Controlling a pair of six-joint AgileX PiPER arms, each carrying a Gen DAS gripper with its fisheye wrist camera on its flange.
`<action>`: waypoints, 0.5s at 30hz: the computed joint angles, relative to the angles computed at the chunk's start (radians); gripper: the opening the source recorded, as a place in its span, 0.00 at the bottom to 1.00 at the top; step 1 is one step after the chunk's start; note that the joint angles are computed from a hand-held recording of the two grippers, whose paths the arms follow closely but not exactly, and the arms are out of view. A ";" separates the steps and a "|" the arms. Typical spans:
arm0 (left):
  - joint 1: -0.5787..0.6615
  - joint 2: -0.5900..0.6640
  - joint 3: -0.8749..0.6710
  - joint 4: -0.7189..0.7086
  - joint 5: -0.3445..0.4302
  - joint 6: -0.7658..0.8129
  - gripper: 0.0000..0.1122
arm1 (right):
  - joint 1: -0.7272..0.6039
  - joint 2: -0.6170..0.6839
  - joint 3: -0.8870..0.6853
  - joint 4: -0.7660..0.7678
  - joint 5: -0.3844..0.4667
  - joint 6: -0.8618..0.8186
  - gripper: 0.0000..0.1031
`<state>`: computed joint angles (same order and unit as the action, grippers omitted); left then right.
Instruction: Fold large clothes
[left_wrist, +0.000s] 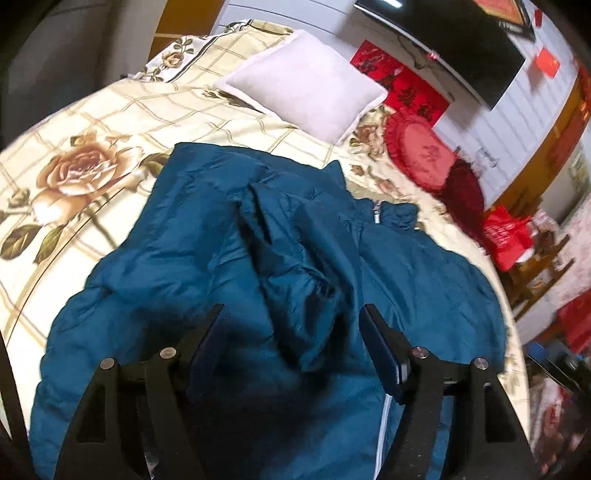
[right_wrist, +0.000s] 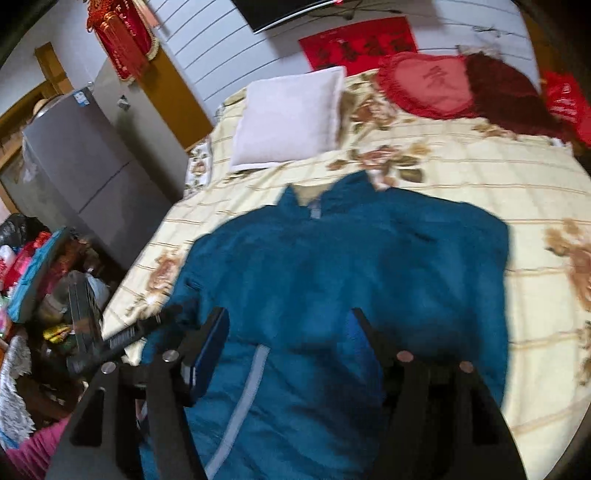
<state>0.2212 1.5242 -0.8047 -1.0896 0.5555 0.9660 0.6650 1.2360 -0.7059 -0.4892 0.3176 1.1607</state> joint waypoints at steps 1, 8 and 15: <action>-0.042 0.023 -0.012 0.010 -0.038 -0.015 0.66 | -0.011 -0.026 0.024 -0.007 0.010 0.010 0.67; -0.043 0.020 -0.113 0.087 -0.012 -0.030 0.21 | -0.126 -0.117 0.093 0.023 0.007 -0.021 0.67; 0.062 0.115 -0.191 0.167 0.014 -0.095 0.25 | -0.138 0.180 -0.028 -0.209 -0.061 0.161 0.67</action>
